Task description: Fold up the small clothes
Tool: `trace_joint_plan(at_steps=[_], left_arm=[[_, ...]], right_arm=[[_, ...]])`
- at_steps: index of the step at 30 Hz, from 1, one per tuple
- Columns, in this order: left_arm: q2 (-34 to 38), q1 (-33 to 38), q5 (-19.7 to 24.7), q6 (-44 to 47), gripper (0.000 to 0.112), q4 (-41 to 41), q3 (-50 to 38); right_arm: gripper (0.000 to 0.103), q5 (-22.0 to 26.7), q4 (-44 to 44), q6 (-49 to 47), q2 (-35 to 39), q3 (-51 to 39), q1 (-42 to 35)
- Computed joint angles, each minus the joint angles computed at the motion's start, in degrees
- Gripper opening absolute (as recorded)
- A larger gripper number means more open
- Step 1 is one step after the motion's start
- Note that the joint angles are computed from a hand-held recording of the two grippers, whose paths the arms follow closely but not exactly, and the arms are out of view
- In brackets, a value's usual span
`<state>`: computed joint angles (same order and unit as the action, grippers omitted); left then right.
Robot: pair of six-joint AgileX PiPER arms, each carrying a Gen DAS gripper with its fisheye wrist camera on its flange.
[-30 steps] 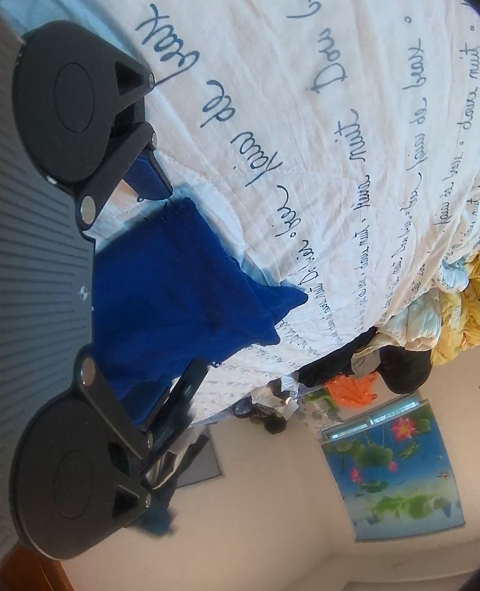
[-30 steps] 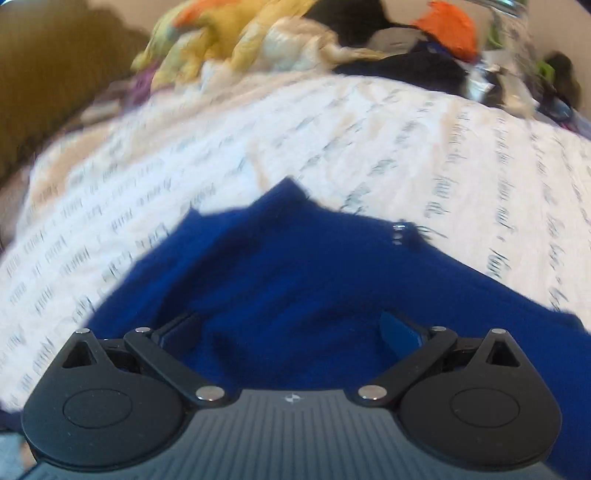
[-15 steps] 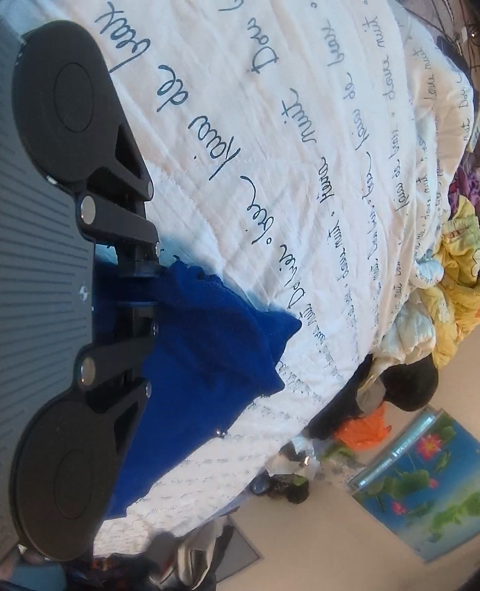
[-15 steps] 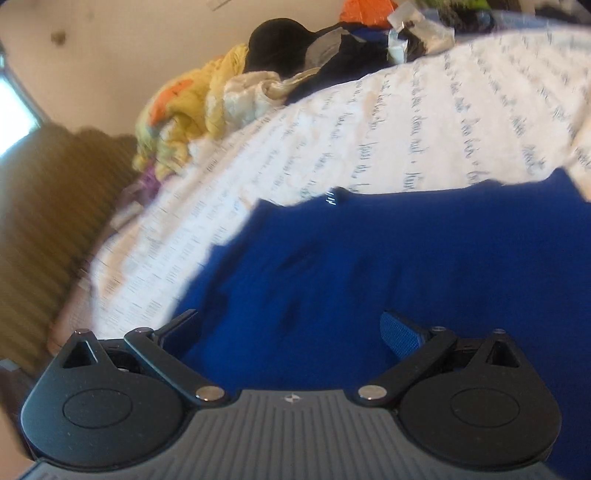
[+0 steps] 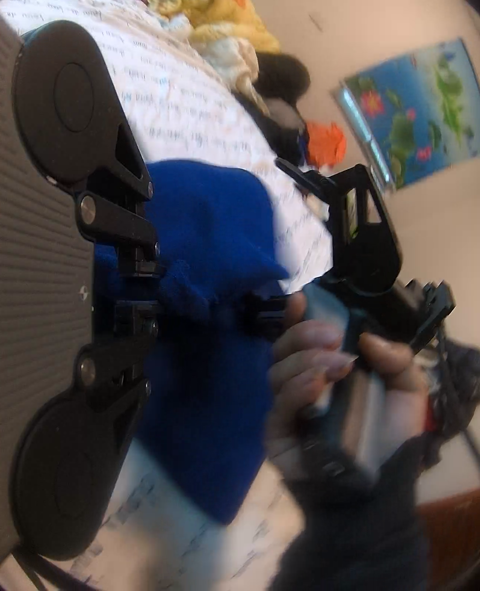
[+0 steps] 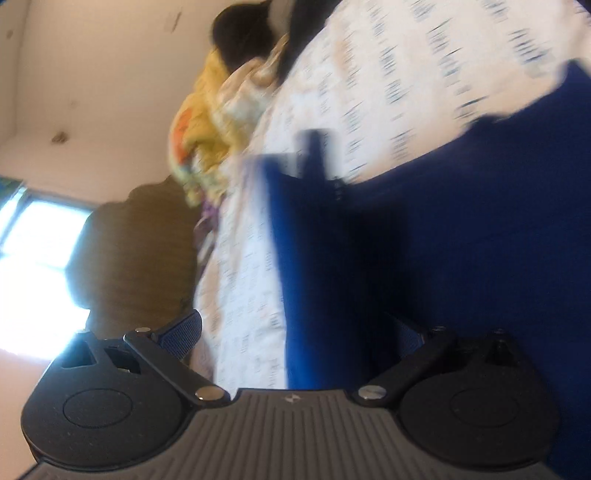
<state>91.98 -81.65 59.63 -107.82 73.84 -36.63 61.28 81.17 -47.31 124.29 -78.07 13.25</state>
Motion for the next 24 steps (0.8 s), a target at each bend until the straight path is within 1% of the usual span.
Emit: trace_joint_plan(at_steps=[3, 4, 5, 7, 8, 9, 10, 12, 14, 16, 18, 19, 21, 22, 23, 24], left_arm=[[3.68, -1.08, 1.13, 0.88, 0.011, -0.47, -1.56], [3.97, -1.03, 1.13, 1.23, 0.011, -0.68, -1.70], [3.90, -0.83, 0.87, 1.36, 0.011, -0.88, -1.70], [3.47, -1.17, 1.72, 2.06, 0.011, -1.08, -1.83], [3.91, -1.40, 2.42, 2.86, 0.010, -0.85, -2.47], [3.97, -1.71, 2.79, 3.54, 0.010, -0.36, -2.66], [4.08, -1.78, 2.91, 4.23, 0.010, 0.40, -2.80], [4.14, -2.22, 3.05, 4.59, 0.010, 2.66, -3.43], [4.91, -2.85, 2.65, 4.98, 0.010, 5.43, -5.00], [6.30, -2.46, 0.19, 4.53, 0.010, 8.61, -6.97], [8.41, -1.05, -4.02, 3.49, 0.010, 10.99, -8.84], [9.43, 0.01, -6.98, 2.82, 0.010, 11.86, -9.66], [12.67, 2.10, -11.70, 2.53, 0.010, 11.53, -11.80], [14.42, 2.80, -12.49, 1.41, 0.010, 11.99, -12.22], [15.55, 2.52, -11.29, -2.00, 0.011, 14.61, -11.32], [15.07, 2.34, -11.21, -4.70, 0.013, 17.25, -9.66]], right_arm=[[0.103, 3.50, 2.66, -4.65, 1.08, 2.30, -3.10], [0.103, 2.93, 2.75, -5.10, 0.74, 2.64, -3.14], [0.101, 1.15, 2.41, -5.33, 0.05, 2.84, -2.68], [0.077, -4.49, -0.18, -6.14, -1.89, 2.83, -0.76], [0.033, -7.68, -3.38, -5.23, -2.20, 1.61, 0.65], [0.009, -10.70, -6.49, -3.85, -2.31, 0.80, 1.87], [0.009, -11.58, -7.31, -4.48, -2.22, 0.76, 2.15], [0.009, -10.39, -5.71, -8.54, -4.01, 2.83, 0.57], [0.009, -8.55, -3.58, -14.56, -8.09, 6.66, -3.07], [0.009, -6.73, -3.32, -18.08, -11.61, 9.49, -7.57], [0.009, -7.63, -6.27, -17.75, -13.30, 10.76, -11.03], [0.009, -8.63, -8.05, -17.39, -13.62, 11.48, -12.55], [0.009, -11.04, -9.46, -18.70, -13.46, 13.66, -14.93], [0.009, -12.54, -9.12, -20.06, -13.20, 14.97, -15.62], [0.011, -13.41, -7.38, -22.02, -12.72, 16.35, -16.27], [0.013, -13.04, -4.69, -23.31, -12.10, 17.60, -17.40]])
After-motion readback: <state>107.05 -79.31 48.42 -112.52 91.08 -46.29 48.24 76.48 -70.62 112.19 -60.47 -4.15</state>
